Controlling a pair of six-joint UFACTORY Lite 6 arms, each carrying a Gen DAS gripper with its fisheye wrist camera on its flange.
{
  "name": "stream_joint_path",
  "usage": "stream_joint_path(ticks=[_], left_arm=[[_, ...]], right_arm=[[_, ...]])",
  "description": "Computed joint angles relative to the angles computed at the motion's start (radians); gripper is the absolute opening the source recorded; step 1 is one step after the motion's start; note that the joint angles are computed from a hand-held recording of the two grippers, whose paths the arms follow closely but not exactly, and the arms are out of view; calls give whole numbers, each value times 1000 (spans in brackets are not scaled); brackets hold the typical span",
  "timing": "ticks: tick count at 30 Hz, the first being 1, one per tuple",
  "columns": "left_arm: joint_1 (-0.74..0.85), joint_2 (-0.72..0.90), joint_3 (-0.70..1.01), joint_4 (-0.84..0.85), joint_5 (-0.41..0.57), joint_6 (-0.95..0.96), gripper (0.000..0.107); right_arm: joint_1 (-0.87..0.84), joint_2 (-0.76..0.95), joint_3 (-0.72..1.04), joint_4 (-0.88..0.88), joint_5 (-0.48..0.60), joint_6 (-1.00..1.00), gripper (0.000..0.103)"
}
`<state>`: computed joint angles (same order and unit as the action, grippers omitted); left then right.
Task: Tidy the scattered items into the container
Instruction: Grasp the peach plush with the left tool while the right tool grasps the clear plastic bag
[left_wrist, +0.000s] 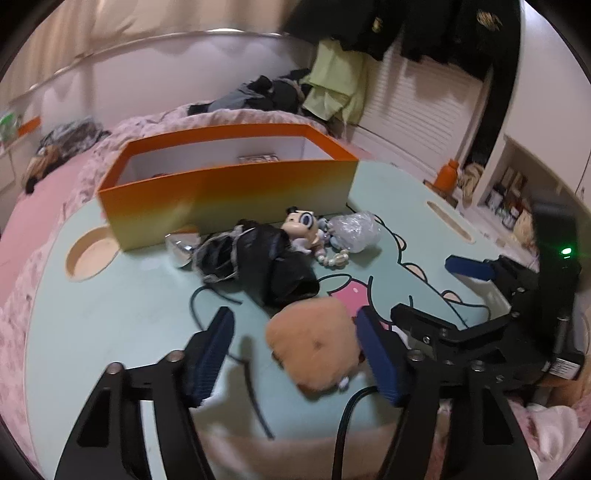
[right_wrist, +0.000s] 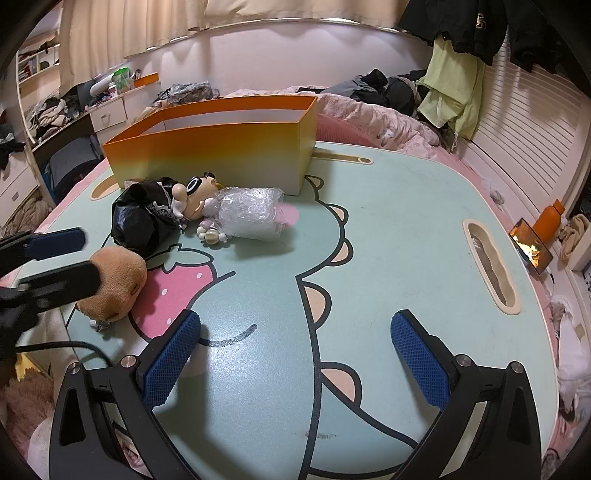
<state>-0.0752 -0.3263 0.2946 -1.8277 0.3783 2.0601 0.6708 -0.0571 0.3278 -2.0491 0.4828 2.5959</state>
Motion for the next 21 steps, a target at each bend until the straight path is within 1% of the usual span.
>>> stream_joint_path(ticks=[1,2,3,4,6,9,12,14,15,17,19,21], left_arm=[[-15,27,12,-19,-9,16,61],[-11,59,29,3,0,0,54],[-2,85,42,53,21,-39,50],[12,89,43,78,38,-52,49],[32,72,29,96,57,-50,42],[58,70,23,100,77,-32,40],[140,65,17,174,144,-45,39],[213,54,22,256,200,-73,39],[269,46,28,309,246,-89,39],[358,46,49,357,313,-96,39],[418,51,78,374,338,-101,39],[469,55,105,375,350,-105,39]], right_arm=[[0,-1,2,5,-1,-6,103],[0,-2,4,10,-2,-12,103],[0,-3,5,10,-3,-13,103],[2,-3,3,10,-2,-11,103],[5,0,7,17,-1,-16,103],[5,3,11,18,0,-17,103],[5,1,7,13,1,-12,103],[5,1,7,11,1,-9,103],[6,0,7,15,1,-11,103],[10,2,15,34,-1,-26,103],[-7,-10,24,31,-32,-37,103],[-40,-11,59,26,-89,-79,103]])
